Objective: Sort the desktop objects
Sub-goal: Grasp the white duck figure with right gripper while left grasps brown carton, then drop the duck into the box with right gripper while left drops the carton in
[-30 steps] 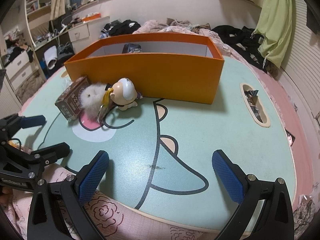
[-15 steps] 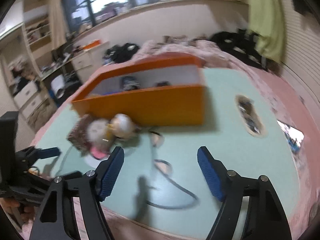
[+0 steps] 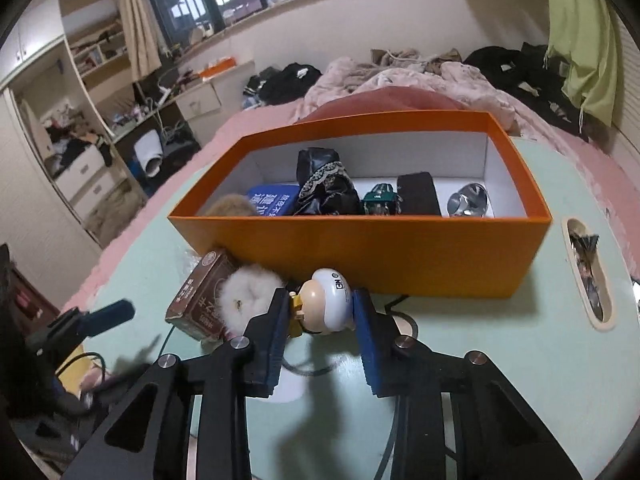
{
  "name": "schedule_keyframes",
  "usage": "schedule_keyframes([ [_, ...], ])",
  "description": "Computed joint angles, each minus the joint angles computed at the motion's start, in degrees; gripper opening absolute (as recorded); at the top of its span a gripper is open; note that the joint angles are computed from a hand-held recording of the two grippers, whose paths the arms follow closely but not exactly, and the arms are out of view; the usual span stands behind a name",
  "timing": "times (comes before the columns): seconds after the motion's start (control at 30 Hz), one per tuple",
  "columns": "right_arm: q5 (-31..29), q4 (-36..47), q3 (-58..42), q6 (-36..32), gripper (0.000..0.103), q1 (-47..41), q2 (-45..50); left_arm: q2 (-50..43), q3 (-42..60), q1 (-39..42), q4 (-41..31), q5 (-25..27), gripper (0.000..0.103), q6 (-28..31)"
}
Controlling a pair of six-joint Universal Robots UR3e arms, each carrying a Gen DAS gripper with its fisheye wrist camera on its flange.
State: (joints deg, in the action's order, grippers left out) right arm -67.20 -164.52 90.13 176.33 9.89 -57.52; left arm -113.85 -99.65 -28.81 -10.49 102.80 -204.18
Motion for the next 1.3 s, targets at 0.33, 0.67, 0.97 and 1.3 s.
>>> schedule_keyframes([
  [0.33, 1.4, -12.3, 14.1, 1.0, 0.032, -3.3, -5.9, -8.1, 17.1, 1.2, -12.9, -0.6, 0.032, 3.9],
  [0.67, 4.9, -17.0, 20.6, 0.3, 0.031, -6.3, -10.7, -0.2, 5.2, 2.5, -2.8, -5.4, 0.019, 4.5],
  [0.97, 2.7, -10.7, 4.4, 4.0, 0.032, -5.8, -8.9, -5.4, 27.0, 3.4, -13.2, -2.7, 0.019, 7.8],
  [1.3, -1.8, -1.8, -11.0, 7.2, 0.056, -4.8, 3.2, -23.5, 51.9, 5.9, -27.6, -8.3, 0.041, 3.7],
])
